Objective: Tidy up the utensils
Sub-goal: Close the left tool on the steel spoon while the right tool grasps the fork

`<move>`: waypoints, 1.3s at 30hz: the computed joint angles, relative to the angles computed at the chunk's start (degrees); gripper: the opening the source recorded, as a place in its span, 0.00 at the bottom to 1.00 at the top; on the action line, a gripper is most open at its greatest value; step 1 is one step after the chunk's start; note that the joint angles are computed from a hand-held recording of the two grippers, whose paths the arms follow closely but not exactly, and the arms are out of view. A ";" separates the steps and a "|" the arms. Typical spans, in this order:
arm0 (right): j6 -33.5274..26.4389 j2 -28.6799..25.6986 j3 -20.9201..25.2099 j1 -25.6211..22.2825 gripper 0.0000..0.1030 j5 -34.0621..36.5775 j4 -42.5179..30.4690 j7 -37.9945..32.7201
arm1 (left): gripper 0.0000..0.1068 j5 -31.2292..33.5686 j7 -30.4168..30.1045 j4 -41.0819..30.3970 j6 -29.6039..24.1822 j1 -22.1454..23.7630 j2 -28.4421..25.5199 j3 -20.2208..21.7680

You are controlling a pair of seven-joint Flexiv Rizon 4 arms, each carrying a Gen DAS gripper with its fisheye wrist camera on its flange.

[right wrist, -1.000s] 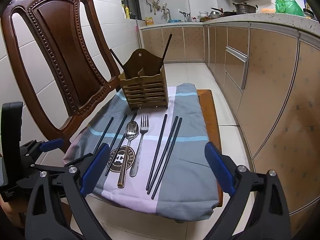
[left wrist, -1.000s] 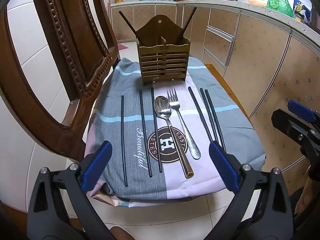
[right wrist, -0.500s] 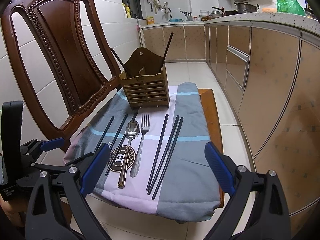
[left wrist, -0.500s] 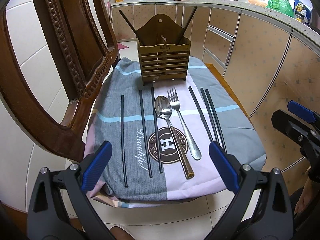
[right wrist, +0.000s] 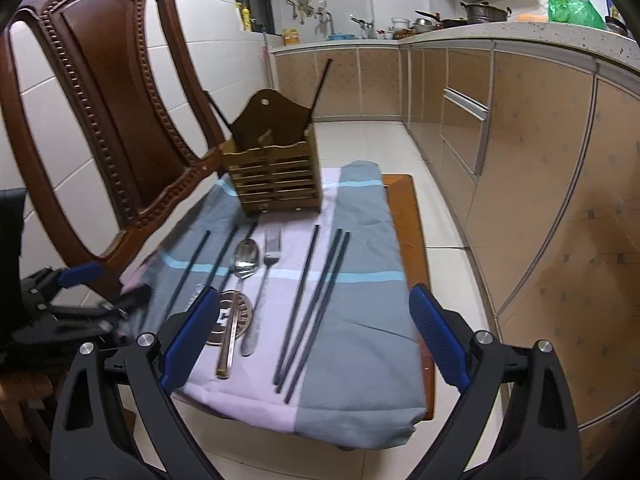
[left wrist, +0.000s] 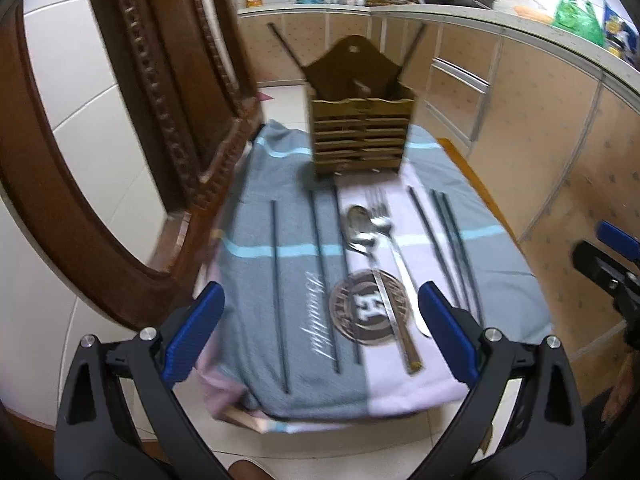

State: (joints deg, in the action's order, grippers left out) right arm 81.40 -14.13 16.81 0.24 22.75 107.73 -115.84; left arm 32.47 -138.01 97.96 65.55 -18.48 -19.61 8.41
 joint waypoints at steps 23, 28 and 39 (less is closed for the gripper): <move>-51.06 -29.79 4.67 -4.75 0.38 10.97 -49.49 -11.46 | 0.43 -33.13 51.16 -10.88 9.28 19.05 -20.44 -20.11; -56.31 -34.31 1.57 -0.45 0.37 9.04 -55.99 -10.50 | 0.43 -36.79 58.83 -11.11 8.84 20.10 -21.98 -21.89; -68.62 -44.37 0.85 2.79 0.37 7.16 -70.82 -7.18 | 0.33 -46.47 68.80 -14.31 5.79 19.18 -25.16 -22.42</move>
